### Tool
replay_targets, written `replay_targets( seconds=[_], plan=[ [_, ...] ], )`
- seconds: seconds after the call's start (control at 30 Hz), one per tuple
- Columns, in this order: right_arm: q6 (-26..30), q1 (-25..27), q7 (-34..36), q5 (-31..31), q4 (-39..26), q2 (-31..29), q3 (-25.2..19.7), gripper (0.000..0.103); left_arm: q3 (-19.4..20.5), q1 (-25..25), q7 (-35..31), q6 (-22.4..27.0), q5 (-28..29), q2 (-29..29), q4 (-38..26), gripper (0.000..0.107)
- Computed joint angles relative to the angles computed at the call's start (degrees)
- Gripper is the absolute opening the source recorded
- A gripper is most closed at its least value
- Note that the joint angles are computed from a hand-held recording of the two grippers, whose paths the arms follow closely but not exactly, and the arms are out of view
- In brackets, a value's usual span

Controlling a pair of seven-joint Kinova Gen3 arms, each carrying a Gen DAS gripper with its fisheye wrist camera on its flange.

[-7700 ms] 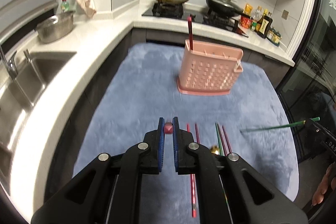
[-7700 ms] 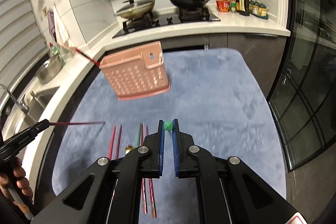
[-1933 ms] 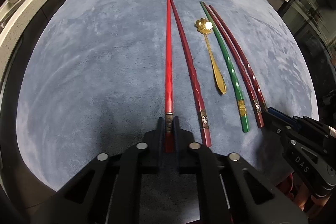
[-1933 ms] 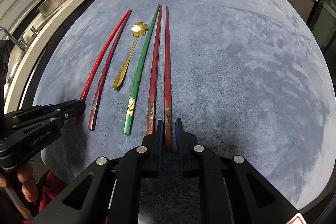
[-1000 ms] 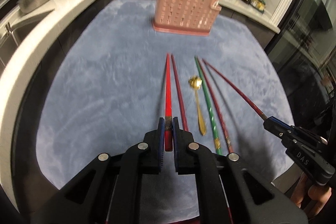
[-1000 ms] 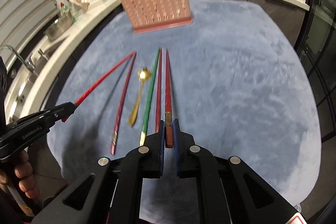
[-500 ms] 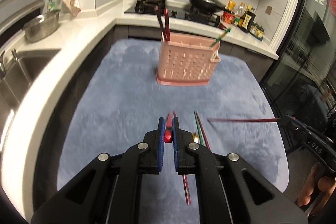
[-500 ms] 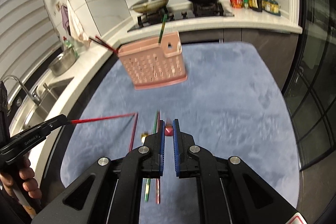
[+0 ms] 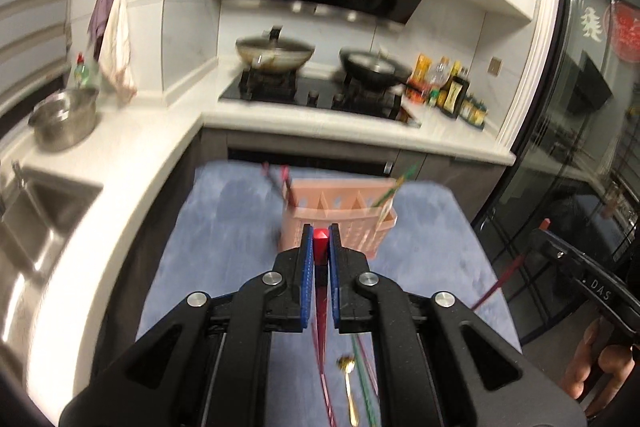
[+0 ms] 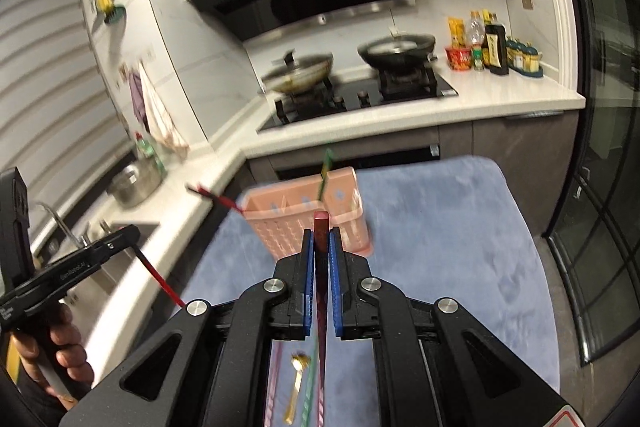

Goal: Organize utensils
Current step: 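Lift both chopsticks and carry them over the pink holder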

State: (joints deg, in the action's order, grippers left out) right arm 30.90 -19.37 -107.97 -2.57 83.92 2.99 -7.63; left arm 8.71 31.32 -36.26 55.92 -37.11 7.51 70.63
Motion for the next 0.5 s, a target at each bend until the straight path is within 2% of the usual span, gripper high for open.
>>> replay_targets(
  seconds=[0.07,0.27,0.5],
  plan=[
    [-0.96,0.07,0.37,-0.20,-2.03,0.78,0.09,0.008,-0.15,-0.06,-1.09,-0.85,-1.12,0.74,-2.77,0.007],
    [-3.67,-1.81,-2.70,4.63,-9.01,4.26,1.04,0.008,-2.41,1.33,-3.65,-2.02,-4.40,4.22,-10.93,0.007],
    [-1.27,-2.42,-2.05,3.76,-21.55,12.00,1.92,0.008,-6.73,0.83,-7.79,-3.60,-1.42,9.34,-19.55,0.007]
  ],
)
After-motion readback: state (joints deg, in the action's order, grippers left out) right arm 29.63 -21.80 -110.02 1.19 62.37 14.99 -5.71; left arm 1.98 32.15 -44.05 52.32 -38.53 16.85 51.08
